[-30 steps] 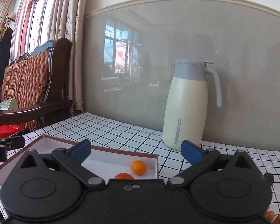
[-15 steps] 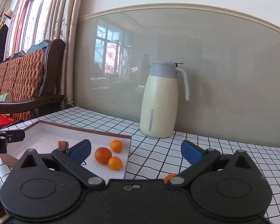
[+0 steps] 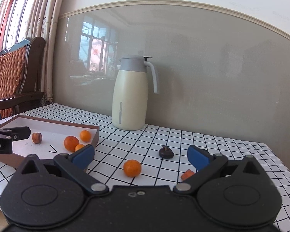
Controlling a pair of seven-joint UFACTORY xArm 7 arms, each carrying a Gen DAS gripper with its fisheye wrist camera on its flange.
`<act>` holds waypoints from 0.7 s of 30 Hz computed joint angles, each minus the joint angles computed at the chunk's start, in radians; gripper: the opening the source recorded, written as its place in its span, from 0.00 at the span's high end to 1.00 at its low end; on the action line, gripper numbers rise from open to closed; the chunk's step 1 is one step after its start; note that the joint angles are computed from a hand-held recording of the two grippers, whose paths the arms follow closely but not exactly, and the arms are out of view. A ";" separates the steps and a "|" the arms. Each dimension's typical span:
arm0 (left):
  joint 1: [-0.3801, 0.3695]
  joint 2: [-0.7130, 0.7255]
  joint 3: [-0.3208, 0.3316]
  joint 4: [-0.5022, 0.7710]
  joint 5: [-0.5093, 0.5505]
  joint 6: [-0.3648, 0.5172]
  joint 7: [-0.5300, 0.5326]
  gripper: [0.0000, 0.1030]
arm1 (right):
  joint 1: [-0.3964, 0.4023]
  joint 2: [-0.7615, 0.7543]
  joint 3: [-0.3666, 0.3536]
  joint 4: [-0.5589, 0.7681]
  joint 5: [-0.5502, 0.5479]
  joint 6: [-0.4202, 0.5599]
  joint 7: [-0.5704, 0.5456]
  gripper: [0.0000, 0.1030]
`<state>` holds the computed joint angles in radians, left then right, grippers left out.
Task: Organize fruits
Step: 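Move both open tools back toward the remaining fruit on the table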
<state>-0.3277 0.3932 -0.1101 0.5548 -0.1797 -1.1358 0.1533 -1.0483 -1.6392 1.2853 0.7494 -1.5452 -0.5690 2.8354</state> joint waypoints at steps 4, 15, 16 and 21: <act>-0.016 0.009 -0.011 0.009 -0.005 0.000 -0.001 0.00 | 0.012 -0.039 -0.012 -0.027 -0.037 -0.029 0.050 0.06; -0.068 0.034 -0.031 0.038 0.002 0.006 0.005 0.00 | 0.026 -0.138 -0.031 -0.107 -0.052 -0.117 0.098 0.08; -0.073 0.038 -0.033 0.042 0.001 0.007 0.006 0.00 | 0.028 -0.137 -0.030 -0.115 -0.050 -0.117 0.092 0.08; -0.100 0.056 -0.041 0.064 0.002 0.016 0.016 0.00 | 0.034 -0.111 -0.010 -0.145 -0.052 -0.103 0.068 0.13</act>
